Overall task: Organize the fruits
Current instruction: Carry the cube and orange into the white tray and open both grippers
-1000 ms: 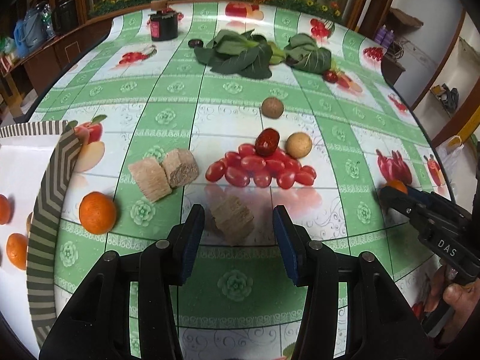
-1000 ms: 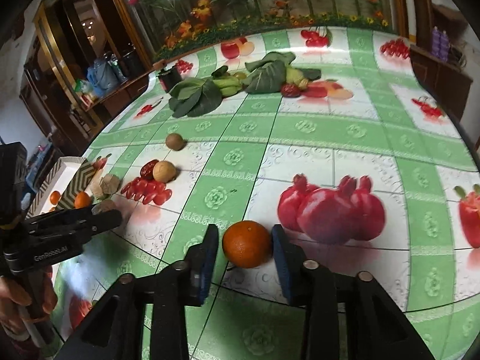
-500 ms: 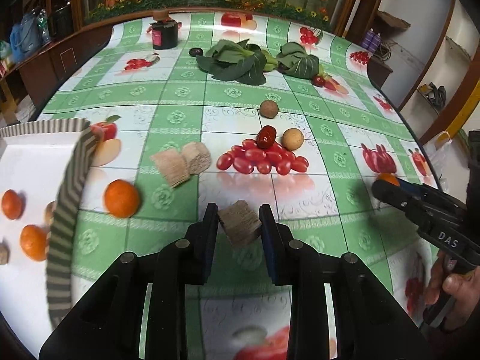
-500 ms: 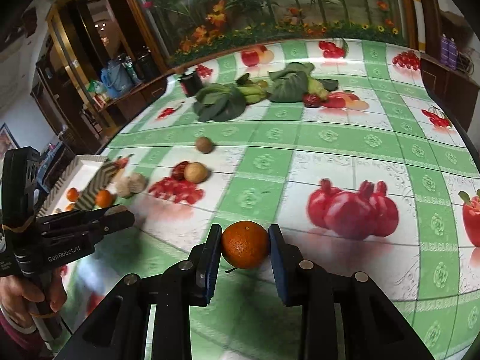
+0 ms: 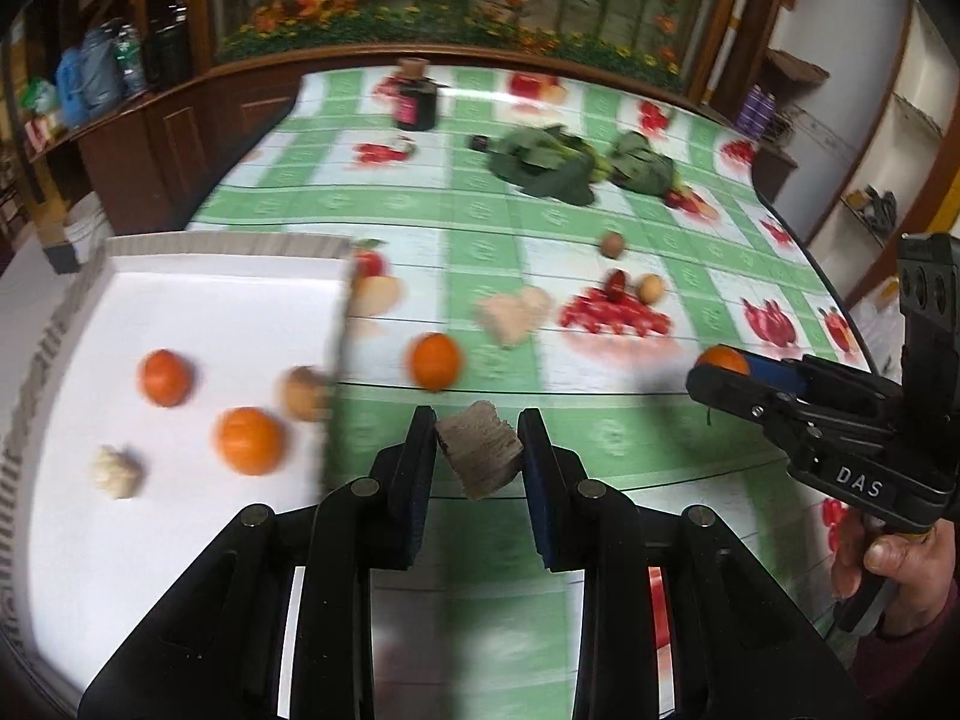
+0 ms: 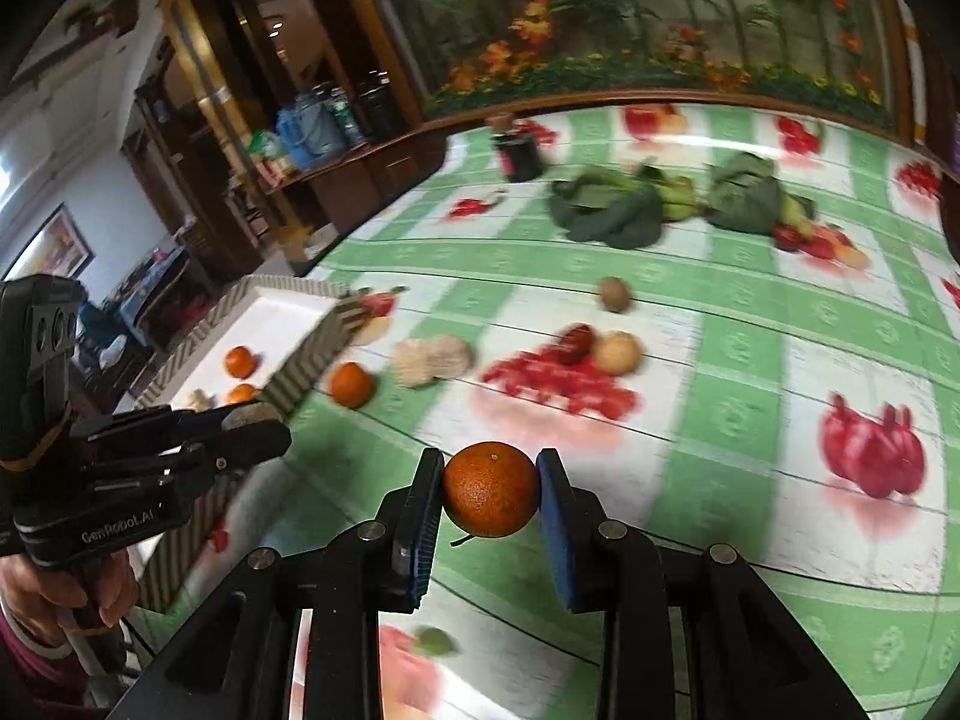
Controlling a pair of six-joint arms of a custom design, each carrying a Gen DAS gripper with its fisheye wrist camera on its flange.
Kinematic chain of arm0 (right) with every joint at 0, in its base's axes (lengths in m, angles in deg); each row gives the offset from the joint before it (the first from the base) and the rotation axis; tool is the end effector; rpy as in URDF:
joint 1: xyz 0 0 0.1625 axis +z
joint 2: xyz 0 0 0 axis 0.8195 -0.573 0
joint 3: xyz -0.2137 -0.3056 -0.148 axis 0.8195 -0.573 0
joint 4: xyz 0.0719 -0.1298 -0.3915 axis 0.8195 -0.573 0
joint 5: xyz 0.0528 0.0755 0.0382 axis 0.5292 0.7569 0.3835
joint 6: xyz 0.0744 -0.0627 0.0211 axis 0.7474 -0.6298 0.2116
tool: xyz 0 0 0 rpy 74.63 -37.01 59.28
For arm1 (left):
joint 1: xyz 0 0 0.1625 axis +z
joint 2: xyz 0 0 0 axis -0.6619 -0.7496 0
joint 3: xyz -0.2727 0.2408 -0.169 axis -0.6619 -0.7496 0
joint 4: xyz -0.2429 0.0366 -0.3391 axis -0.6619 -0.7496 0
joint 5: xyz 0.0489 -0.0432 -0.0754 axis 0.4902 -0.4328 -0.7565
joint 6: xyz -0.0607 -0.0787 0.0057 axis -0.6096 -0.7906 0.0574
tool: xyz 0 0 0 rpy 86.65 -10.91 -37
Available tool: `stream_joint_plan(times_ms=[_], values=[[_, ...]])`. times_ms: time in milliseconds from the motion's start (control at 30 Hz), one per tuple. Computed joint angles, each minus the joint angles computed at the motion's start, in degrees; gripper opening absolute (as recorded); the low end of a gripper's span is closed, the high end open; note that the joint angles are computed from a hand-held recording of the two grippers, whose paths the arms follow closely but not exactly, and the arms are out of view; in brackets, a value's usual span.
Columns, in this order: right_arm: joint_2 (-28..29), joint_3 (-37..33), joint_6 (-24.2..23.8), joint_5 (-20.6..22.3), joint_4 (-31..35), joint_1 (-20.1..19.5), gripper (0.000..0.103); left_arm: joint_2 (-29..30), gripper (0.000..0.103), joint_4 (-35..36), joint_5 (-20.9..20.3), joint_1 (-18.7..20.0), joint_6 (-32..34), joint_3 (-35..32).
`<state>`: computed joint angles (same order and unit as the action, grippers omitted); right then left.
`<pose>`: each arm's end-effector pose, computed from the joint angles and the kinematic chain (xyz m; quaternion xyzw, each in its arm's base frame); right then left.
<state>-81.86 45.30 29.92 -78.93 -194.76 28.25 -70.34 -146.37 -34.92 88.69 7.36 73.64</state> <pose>0.0561 -0.6310 0.1959 0.3144 -0.9160 0.2153 0.1252 -0.2391 -0.5675 0.0564 0.1145 0.8948 -0.3079 0.3023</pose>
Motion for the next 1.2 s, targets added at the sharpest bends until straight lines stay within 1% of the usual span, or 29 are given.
stream_joint_plan(times_ms=[133,267,500,600,767,933,1100,1200], values=[[2.15,-0.91,0.23,0.53,1.07,2.12,0.030,-3.88,0.027,0.24,2.89,0.74,-1.51,2.90],[5.29,-2.94,-0.37,-0.07,2.43,4.65,0.030,-7.39,0.027,0.86,5.21,2.04,-3.13,5.13],[10.53,-6.98,-1.89,-1.75,4.62,8.91,0.030,-12.52,0.027,1.35,7.88,5.16,-4.70,7.74],[12.78,-9.15,-2.52,-2.21,5.83,10.34,0.030,-13.61,0.027,1.22,8.41,6.13,-4.70,8.10],[16.05,-12.14,-3.36,-3.35,7.16,12.31,0.030,-14.53,0.027,0.17,7.97,7.61,-3.82,8.33],[19.24,-15.23,-3.52,-4.49,8.86,13.80,0.030,-14.52,0.027,0.82,5.81,9.35,-3.88,7.30],[21.95,-17.78,-3.92,-6.07,10.20,14.50,0.030,-14.51,0.027,1.50,4.65,10.29,-4.31,6.63],[22.77,-18.60,-4.01,-6.00,10.60,14.60,0.030,-14.32,0.027,2.60,4.57,10.55,-4.58,6.00]])
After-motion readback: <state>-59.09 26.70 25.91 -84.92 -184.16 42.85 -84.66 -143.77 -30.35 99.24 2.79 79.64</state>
